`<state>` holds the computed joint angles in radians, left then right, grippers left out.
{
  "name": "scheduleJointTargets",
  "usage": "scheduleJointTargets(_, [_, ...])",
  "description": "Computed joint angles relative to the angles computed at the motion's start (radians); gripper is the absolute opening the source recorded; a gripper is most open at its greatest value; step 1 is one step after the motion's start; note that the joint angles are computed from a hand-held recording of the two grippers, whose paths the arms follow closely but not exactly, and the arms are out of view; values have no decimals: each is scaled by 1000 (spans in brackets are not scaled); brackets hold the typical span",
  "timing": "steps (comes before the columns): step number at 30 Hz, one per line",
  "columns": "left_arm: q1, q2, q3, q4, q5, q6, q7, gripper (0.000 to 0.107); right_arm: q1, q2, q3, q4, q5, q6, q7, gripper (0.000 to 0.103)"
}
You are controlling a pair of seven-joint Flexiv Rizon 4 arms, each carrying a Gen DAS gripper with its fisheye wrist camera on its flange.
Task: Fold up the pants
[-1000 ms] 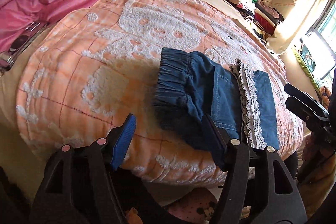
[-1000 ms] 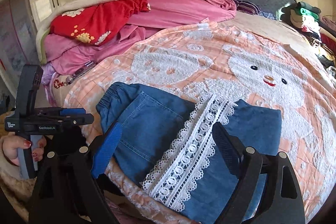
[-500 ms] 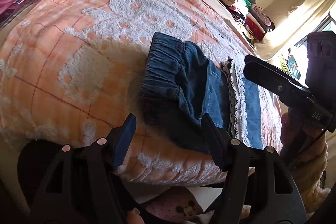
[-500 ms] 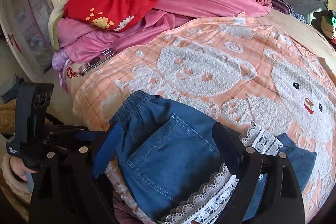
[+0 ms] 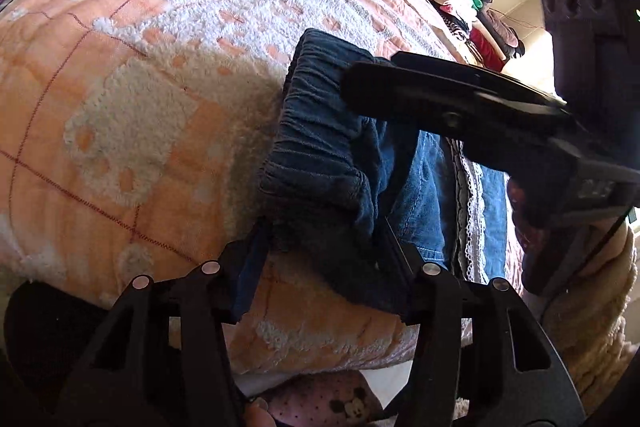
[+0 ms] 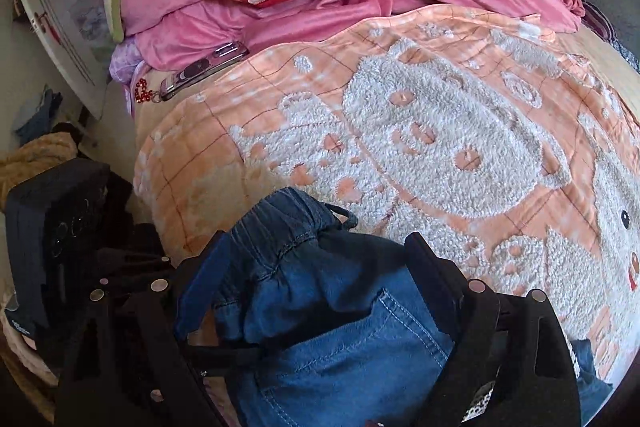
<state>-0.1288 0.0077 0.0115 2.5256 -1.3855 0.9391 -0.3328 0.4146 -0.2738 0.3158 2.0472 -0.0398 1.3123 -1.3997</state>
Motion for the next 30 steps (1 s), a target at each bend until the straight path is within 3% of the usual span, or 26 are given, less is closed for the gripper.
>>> scheduleJointTargets(7, [4,-23,-4,-18,-7,-8,-2,44,-91,-99,106,-119,179,-76,-194,86])
scheduleJointTargets(8, [4,-25,-5,-19,-8,-7,-2,44,-109,-112,127,-134,217,-84,-232,77])
scheduleJointTargets(9, [4,-27,-6,-21,-11,-6,-3,44,-133,-126,153,-154,260,-103,-277,62])
scheduleJointTargets(12, [4,-28,-6,-22,-12,-6,-3,44,-159,-130,178,-167,349,-107,-365,50])
scheduleJointTargets(15, [-1,-13,-7,-17,-19,0,-2,46,-216,-99,223,-173,486,-106,-471,42])
scheduleJointTargets(18, [-9,10,-6,-9,-30,0,-6,57,-286,-54,273,-177,649,-112,-610,39])
scheduleJointTargets(22, [-21,32,-6,-6,-43,-15,-18,62,-376,21,305,-174,860,-152,-778,39])
scheduleJointTargets(26, [-30,50,-7,-14,-2,-64,-63,61,-419,99,282,-156,995,-201,-884,39])
scheduleJointTargets(28, [-40,64,-10,-17,11,-91,-84,56,-431,137,261,-142,1054,-221,-928,39])
scheduleJointTargets(30, [-63,79,-26,-19,10,-68,-95,54,-435,176,234,-122,1096,-230,-954,39])
